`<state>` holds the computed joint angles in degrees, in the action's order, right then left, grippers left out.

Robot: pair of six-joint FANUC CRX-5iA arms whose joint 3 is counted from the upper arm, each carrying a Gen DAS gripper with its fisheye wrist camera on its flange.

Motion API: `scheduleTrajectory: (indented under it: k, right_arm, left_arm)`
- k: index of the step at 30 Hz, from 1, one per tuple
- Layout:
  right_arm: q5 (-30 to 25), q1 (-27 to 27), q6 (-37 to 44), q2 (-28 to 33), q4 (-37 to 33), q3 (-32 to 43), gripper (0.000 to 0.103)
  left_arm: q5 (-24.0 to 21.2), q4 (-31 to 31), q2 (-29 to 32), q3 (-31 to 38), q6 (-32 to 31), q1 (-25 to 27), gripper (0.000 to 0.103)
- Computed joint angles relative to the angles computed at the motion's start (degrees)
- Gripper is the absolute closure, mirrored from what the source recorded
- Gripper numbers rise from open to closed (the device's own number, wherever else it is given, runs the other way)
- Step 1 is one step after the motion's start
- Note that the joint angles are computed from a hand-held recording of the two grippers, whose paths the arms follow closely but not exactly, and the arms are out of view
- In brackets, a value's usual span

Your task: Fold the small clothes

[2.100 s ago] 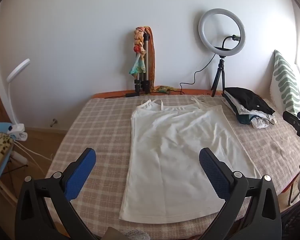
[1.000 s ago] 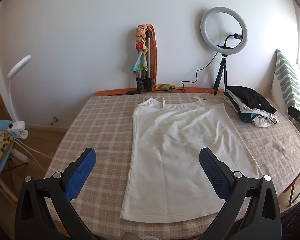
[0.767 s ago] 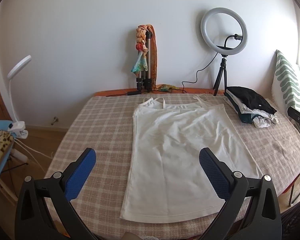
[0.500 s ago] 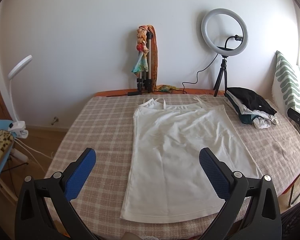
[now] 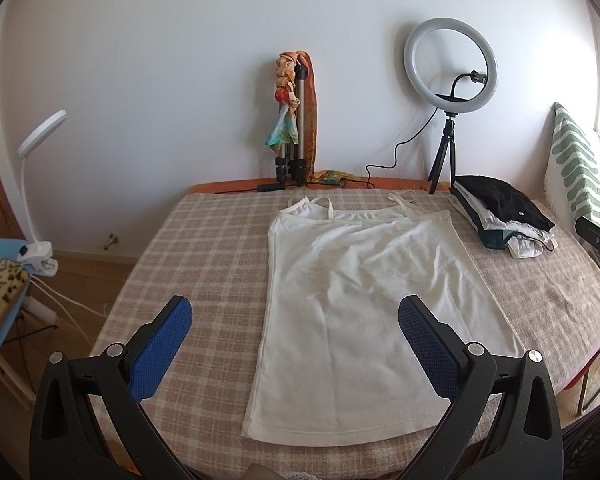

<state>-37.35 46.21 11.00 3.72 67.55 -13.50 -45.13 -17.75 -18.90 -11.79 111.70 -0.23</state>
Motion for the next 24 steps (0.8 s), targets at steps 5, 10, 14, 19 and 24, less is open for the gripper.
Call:
scheduleTrajectory:
  k: [5, 10, 14, 19, 24]
  right_arm:
    - [0.21, -0.10, -0.07, -0.20, 0.16, -0.28, 0.000]
    - [0.21, -0.08, -0.06, -0.14, 0.15, -0.18, 0.000]
    - [0.07, -0.01, -0.09, -0.09, 0.20, -0.15, 0.000]
    - [0.08, -0.01, -0.29, -0.09, 0.37, -0.22, 0.000]
    - [0.11, 0.03, -0.17, -0.16, 0.24, -0.30, 0.000]
  left_arm:
    - [0.04, -0.07, -0.02, -0.03, 0.06, -0.05, 0.000]
    - [0.01, -0.04, -0.02, -0.04, 0.05, -0.04, 0.000]
    - [0.09, -0.09, -0.08, -0.12, 0.10, -0.04, 0.000]
    - [-0.03, -0.20, -0.09, -0.10, 0.32, -0.07, 0.000]
    - [-0.38, -0.55, -0.17, -0.08, 0.73, -0.11, 0.000]
